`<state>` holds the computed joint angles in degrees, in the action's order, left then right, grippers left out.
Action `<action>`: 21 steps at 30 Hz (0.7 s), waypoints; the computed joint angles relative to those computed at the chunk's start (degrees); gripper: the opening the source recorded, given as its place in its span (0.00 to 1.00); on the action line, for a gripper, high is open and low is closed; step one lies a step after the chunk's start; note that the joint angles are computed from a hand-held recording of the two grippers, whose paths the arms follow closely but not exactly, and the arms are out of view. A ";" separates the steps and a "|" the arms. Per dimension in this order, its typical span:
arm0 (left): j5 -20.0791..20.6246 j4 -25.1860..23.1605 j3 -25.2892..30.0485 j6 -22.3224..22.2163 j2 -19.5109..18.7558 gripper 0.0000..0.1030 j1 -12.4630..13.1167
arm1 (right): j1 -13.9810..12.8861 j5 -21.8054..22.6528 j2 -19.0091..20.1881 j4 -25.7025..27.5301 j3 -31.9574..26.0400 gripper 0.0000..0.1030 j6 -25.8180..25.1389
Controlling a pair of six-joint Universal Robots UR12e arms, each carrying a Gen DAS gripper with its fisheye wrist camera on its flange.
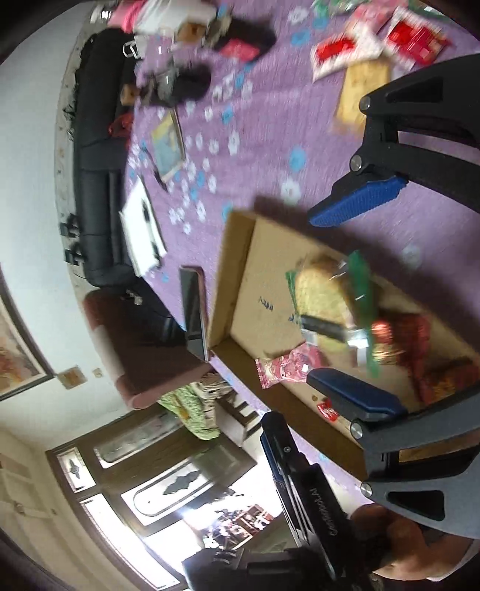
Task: Organize snacks
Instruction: 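Carry cracker bag and pink pastry into the box and open both tools, then grasp yellow cake packet with left tool while right tool grasps round cracker bag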
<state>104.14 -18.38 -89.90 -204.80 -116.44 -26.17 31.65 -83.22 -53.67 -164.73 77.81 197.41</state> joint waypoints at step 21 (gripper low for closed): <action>-1.81 -7.02 14.28 21.30 -9.65 0.83 -9.95 | -6.77 -12.96 -18.20 -10.72 30.46 0.82 10.62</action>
